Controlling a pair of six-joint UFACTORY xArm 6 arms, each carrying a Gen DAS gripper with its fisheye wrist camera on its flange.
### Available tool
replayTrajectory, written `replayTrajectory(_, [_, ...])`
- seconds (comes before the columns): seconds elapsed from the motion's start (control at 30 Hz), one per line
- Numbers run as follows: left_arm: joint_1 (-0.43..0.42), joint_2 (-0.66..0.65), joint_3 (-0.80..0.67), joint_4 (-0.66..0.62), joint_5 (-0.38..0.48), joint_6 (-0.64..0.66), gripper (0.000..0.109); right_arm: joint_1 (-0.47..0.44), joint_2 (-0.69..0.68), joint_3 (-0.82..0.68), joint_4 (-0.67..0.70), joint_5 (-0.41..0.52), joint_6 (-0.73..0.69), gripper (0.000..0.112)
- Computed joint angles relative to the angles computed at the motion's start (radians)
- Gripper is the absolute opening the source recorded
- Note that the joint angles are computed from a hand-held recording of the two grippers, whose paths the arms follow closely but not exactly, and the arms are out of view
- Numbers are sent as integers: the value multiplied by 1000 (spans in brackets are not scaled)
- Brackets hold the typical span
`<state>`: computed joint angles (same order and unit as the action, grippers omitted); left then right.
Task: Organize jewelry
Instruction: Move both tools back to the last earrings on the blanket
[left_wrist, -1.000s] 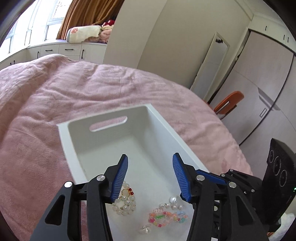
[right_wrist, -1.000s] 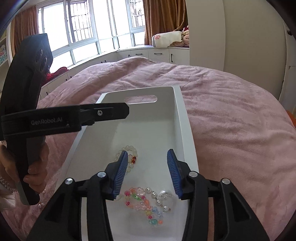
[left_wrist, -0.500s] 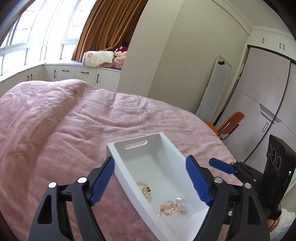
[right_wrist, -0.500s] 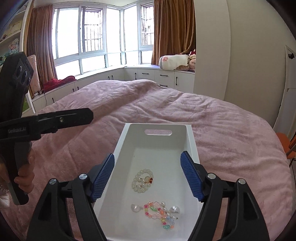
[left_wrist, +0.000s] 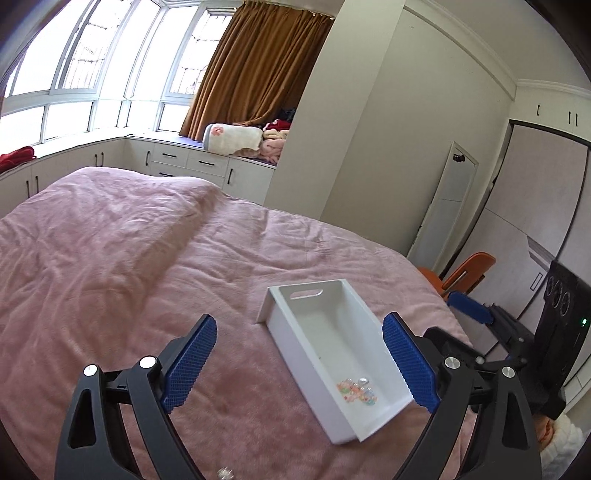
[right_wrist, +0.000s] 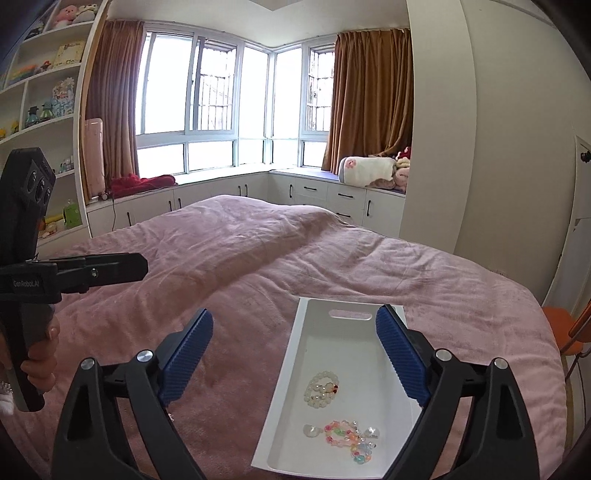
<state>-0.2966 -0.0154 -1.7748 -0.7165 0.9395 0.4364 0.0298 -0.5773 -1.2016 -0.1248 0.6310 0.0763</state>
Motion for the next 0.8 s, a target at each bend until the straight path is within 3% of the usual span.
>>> replayTrajectory(0.33, [91,-193,232,54,3,62,93,145,-34,36,-82,-45,47,96])
replayTrajectory(0.57, [96,-357,500,71,-63,147,93,186,1,46,-83,-52,61,96])
replayTrajectory(0.8, [84,-456,694,75,-77,203,93,216,30,73,-80,-63,67,95])
